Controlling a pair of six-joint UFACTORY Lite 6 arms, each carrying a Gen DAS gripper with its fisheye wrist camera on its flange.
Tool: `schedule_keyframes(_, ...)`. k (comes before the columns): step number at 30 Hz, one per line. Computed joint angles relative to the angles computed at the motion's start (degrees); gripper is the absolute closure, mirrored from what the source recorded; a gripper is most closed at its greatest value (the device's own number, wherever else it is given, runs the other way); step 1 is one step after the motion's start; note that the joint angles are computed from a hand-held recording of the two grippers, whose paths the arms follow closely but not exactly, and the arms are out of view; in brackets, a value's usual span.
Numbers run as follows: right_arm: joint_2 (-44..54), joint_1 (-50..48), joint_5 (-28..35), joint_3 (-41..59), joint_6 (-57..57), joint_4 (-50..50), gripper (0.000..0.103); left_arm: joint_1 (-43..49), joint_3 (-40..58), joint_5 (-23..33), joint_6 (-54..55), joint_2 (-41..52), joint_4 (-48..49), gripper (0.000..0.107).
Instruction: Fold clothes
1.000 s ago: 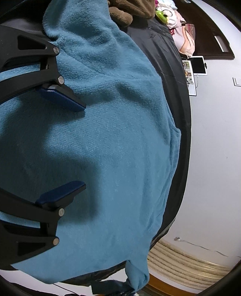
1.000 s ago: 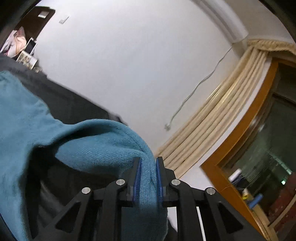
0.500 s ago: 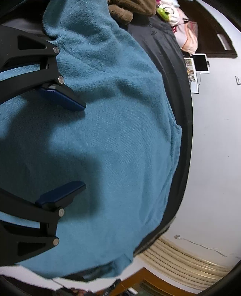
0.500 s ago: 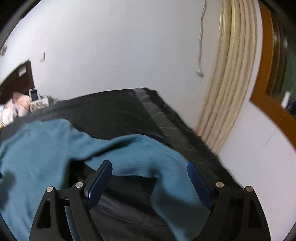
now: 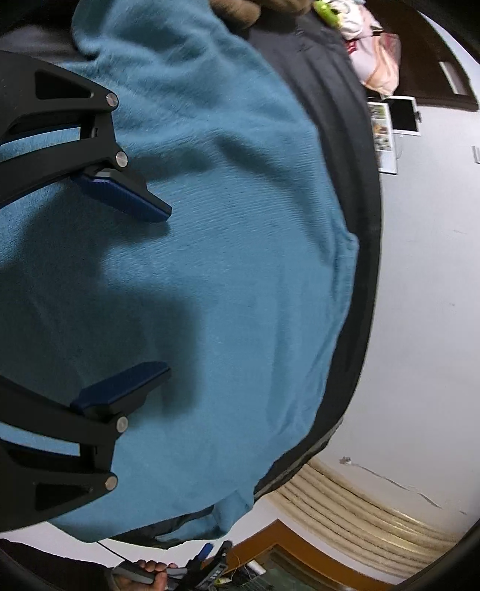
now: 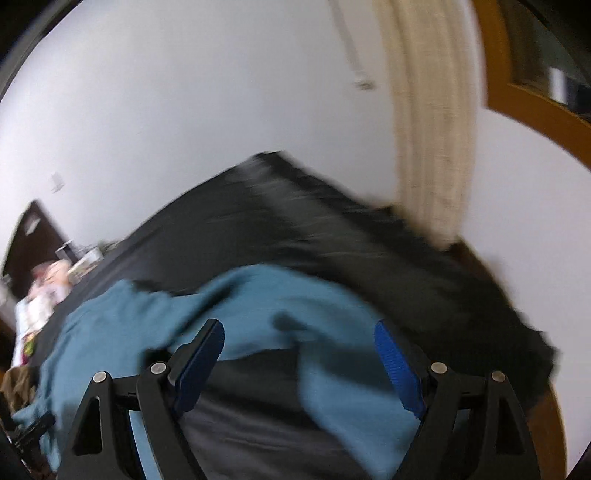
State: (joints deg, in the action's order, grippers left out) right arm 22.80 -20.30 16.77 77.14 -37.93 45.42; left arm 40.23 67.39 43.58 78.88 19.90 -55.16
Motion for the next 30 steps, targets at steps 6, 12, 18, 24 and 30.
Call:
schedule_keyframes(6,2.50,-5.00,6.07,3.79,-2.38,4.56,0.018,-0.35,-1.64,-0.40,1.25,-1.38,-1.23,0.025)
schedule_keyframes(12,11.52,-0.15,18.83,16.84,-3.46,11.69,0.018,-0.29,-1.47,-1.27,0.32,-0.63,-1.19,0.025)
schedule_keyframes(18,19.87,2.62,20.47,30.22,9.35,5.35,0.018,0.23,-2.51,-1.34,2.57,-0.91,-2.56,0.025)
schedule_keyframes(24,19.20,1.16,16.76,29.30,14.12,-1.92,0.018,0.19,-2.31,-1.00,3.16,-0.68,-2.62,0.023)
schedule_keyframes(30,14.61,-2.73,13.15,20.12,11.00,-2.94,0.018,0.04,-2.55,-1.21,3.79,-0.82,-2.71,0.023)
